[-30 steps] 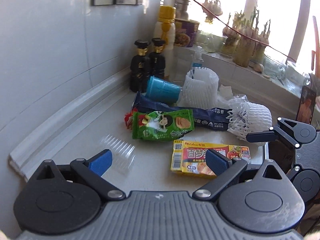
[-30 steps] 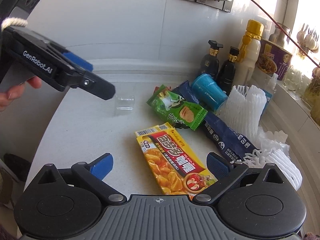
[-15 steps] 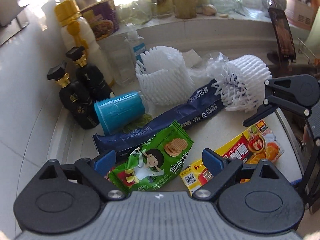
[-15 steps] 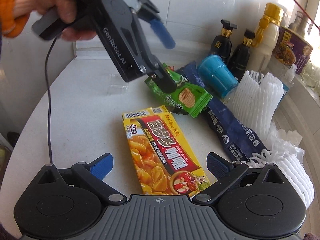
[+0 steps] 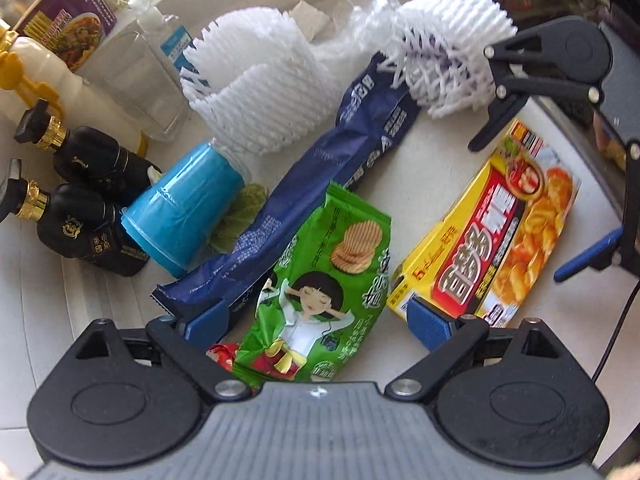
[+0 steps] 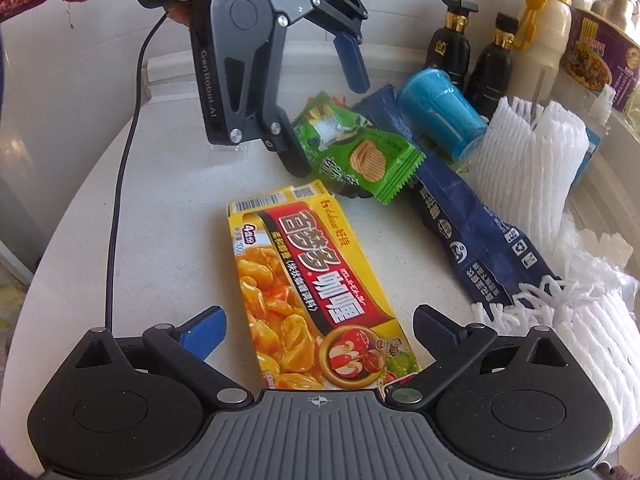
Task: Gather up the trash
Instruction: 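Grasp the green chip bag with the left tool while the right tool grasps the yellow curry box, then lift the green chip bag and yellow curry box and carry them over the bin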
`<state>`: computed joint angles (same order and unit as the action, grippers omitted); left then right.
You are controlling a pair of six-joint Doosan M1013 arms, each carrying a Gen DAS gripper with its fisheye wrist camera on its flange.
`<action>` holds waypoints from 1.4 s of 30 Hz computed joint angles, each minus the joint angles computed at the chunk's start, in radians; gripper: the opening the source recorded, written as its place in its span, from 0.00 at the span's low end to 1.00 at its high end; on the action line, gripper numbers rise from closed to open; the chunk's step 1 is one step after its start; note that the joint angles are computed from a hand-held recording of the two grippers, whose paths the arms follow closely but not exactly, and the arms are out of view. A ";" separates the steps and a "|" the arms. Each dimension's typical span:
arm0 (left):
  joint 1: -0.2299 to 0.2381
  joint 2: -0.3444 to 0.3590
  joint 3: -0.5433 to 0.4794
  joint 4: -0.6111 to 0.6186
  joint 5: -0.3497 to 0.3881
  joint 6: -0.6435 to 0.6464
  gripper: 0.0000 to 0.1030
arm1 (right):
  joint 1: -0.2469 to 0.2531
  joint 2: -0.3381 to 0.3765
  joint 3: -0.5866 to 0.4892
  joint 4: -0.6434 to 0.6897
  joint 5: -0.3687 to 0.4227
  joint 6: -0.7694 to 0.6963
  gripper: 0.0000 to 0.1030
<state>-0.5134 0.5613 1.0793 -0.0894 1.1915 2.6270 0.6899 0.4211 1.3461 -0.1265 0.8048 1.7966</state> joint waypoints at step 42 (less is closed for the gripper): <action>-0.004 -0.042 0.038 -0.031 0.027 -0.109 0.57 | -0.010 -0.100 0.134 0.038 -0.162 0.134 0.80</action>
<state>-0.5173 0.5196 1.1173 -0.1202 1.2190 2.5183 0.6803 0.3208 1.4802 -0.0883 0.6426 1.9307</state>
